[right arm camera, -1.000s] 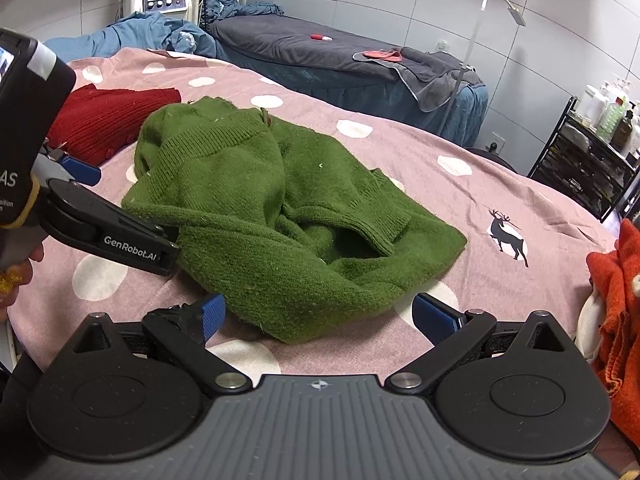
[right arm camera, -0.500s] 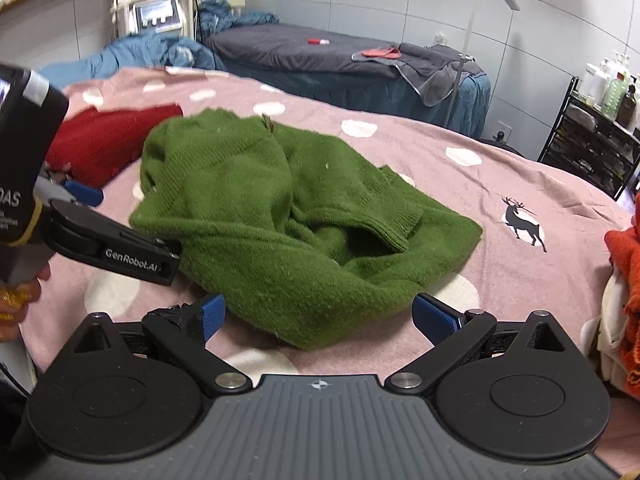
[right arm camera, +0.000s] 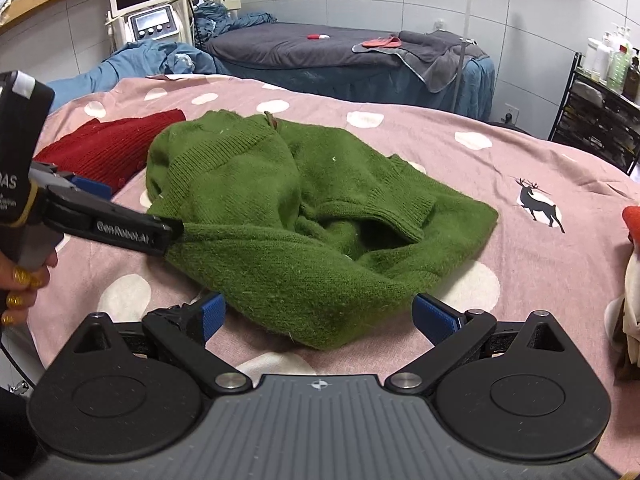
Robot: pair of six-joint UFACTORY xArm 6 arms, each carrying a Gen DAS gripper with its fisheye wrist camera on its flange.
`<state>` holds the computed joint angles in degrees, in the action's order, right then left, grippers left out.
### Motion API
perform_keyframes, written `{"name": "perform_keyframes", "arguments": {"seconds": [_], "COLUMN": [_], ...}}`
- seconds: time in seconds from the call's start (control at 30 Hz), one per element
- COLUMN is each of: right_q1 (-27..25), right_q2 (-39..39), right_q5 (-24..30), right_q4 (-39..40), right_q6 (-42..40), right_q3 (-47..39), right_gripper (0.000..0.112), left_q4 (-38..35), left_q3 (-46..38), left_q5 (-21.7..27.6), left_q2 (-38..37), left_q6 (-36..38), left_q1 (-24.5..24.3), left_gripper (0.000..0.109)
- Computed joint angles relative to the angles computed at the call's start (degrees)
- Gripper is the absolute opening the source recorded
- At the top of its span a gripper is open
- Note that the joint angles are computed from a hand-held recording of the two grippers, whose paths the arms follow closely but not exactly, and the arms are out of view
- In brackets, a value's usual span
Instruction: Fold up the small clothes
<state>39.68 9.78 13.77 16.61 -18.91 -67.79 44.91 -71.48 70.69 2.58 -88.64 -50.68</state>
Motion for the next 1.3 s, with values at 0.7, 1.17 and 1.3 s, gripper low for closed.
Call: {"name": "perform_keyframes", "arguments": {"seconds": [0.7, 1.17, 1.3], "right_q1": [-0.04, -0.61, -0.92], "right_q2": [0.54, 0.15, 0.19], "right_q5": [2.18, 0.30, -2.52], "right_q4": [0.31, 2.95, 10.44], "right_q6": [0.39, -0.51, -2.76], "right_q3": [-0.89, 0.02, 0.23], "right_gripper": [0.103, 0.103, 0.103], "left_q4": [1.63, -2.40, -17.23], "left_q3": [3.72, 20.59, 27.10], "left_q5": [-23.94, -43.63, -54.99], "left_q2": [2.05, -10.82, -13.79], "left_q6": [3.66, 3.84, 15.80], "left_q1": [13.48, 12.18, 10.79], "left_gripper": [0.067, 0.000, 0.003]}}
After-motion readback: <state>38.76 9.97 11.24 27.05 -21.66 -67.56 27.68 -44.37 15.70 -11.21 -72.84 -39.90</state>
